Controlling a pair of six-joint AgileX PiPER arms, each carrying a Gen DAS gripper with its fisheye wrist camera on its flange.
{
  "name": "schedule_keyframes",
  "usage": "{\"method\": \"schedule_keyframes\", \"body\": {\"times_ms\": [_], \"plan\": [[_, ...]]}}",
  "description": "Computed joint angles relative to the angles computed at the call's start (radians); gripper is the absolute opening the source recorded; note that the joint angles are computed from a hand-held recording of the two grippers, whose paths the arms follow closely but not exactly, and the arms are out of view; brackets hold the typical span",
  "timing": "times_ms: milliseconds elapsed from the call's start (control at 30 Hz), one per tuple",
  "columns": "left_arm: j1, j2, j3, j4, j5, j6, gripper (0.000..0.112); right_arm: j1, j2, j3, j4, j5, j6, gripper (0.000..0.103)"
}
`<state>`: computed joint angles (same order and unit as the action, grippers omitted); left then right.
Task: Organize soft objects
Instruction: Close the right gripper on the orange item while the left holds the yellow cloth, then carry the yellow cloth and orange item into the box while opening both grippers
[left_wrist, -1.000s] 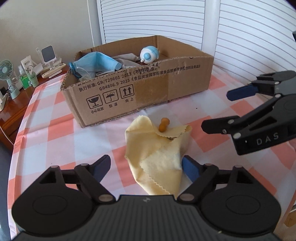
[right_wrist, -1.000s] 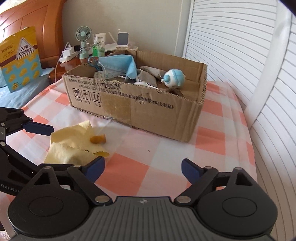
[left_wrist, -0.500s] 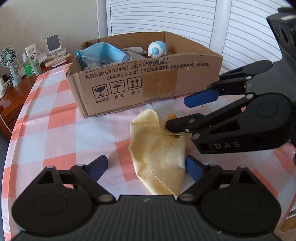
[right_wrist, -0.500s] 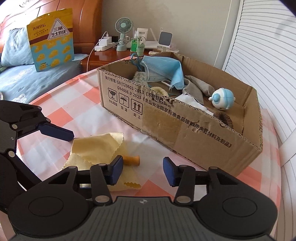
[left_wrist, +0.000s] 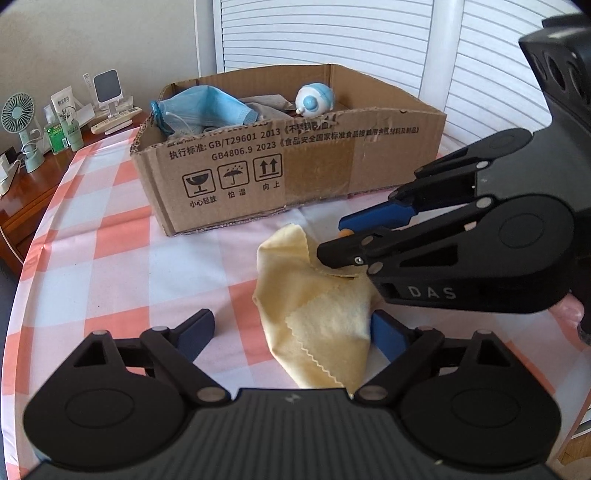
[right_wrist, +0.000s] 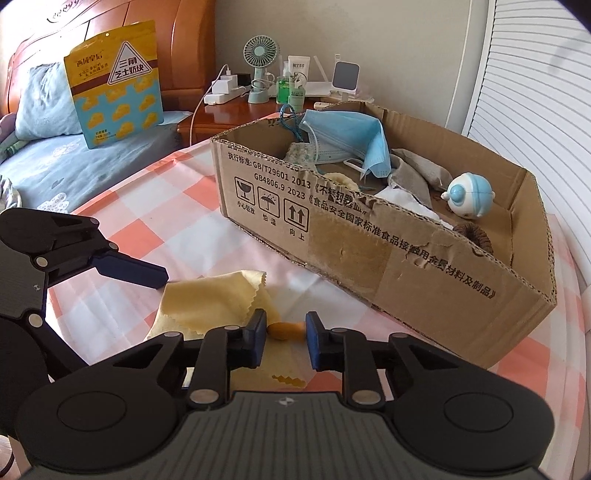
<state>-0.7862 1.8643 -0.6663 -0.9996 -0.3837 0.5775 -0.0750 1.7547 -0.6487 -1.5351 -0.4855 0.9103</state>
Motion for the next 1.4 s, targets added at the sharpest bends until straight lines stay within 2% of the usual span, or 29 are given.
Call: {"method": "schedule_keyframes", "body": {"times_ms": [200, 333, 433, 633, 900, 1100, 1267, 1400], "plan": [[-0.016, -0.001, -0.01, -0.05, -0.007, 0.066, 0.091, -0.021, -0.028, 0.015, 0.039, 0.001, -0.008, 0.026], [-0.032, -0.005, -0.02, -0.095, -0.019, 0.117, 0.087, -0.04, -0.043, 0.019, 0.042, 0.031, -0.008, 0.026], [-0.042, 0.004, -0.034, -0.098, -0.028, 0.138, 0.071, -0.06, -0.042, 0.021, 0.038, 0.044, -0.002, 0.026], [-0.043, 0.017, -0.049, -0.071, -0.031, 0.12, 0.057, -0.084, -0.043, 0.031, 0.037, 0.048, -0.009, 0.026], [-0.018, 0.005, -0.046, 0.006, 0.006, 0.046, 0.039, -0.104, -0.055, 0.041, 0.025, 0.041, 0.004, 0.026], [-0.01, -0.008, -0.045, 0.028, 0.026, 0.04, 0.027, -0.111, -0.084, 0.055, -0.005, 0.045, 0.028, 0.026], [0.008, -0.035, -0.032, 0.067, 0.056, 0.034, 0.024, -0.131, -0.125, 0.077, -0.059, 0.04, 0.076, 0.026], [0.024, -0.065, -0.025, 0.049, 0.09, 0.095, 0.022, -0.146, -0.164, 0.093, -0.107, 0.036, 0.118, 0.026]]}}
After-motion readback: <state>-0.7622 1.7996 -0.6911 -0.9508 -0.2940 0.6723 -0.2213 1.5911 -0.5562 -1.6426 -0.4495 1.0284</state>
